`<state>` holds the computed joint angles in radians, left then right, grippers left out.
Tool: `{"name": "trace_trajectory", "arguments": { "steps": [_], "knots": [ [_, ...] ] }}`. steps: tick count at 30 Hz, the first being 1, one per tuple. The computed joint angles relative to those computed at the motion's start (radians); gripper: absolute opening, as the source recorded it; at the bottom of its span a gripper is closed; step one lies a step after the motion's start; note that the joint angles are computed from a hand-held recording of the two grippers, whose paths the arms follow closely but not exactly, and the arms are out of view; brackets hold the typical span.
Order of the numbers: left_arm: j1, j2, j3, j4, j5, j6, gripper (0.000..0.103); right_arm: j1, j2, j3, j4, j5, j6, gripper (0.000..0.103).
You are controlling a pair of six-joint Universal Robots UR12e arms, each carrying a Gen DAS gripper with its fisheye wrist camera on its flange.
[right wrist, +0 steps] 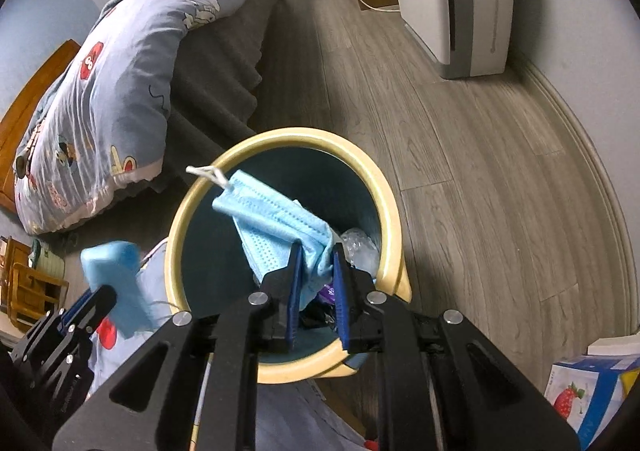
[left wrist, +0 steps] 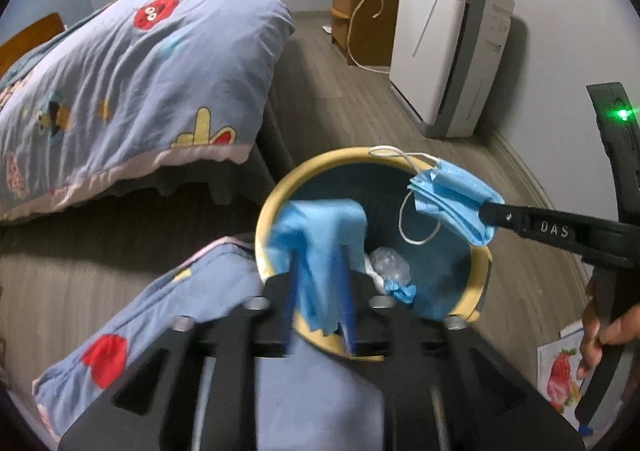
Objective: Collect trash
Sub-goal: 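Open both tools to drop the masks into the bin, then move both open tools back to the blanket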
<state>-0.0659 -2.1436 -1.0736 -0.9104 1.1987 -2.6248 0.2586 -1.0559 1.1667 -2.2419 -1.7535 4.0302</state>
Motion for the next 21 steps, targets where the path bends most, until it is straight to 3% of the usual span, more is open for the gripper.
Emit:
{"name": "trace_trajectory", "arguments": {
  "steps": [1, 2, 5, 10, 12, 16, 21],
  "knots": [
    [0.001, 0.000, -0.001, 0.005, -0.003, -0.005, 0.061, 0.000, 0.002, -0.003, -0.002, -0.001, -0.002, 0.033],
    [0.003, 0.005, -0.013, 0.030, -0.011, -0.013, 0.066, 0.001, 0.002, -0.005, -0.002, -0.004, -0.004, 0.036],
    [0.006, 0.009, -0.019, 0.035, -0.011, -0.018, 0.070, 0.003, 0.004, -0.010, -0.002, -0.009, -0.007, 0.040],
    [0.021, 0.029, -0.049, 0.056, 0.007, -0.033, 0.085, 0.010, 0.010, -0.028, 0.003, -0.026, -0.017, 0.070],
    [0.030, 0.037, -0.060, 0.064, 0.011, -0.037, 0.087, 0.015, 0.012, -0.036, -0.005, -0.032, -0.025, 0.080],
    [0.057, 0.063, -0.088, 0.072, 0.015, -0.045, 0.090, 0.027, 0.026, -0.070, -0.001, -0.045, -0.068, 0.091],
    [0.112, 0.108, -0.127, 0.070, 0.017, -0.046, 0.091, 0.049, 0.047, -0.121, 0.026, -0.067, -0.116, 0.097]
  ]
}}
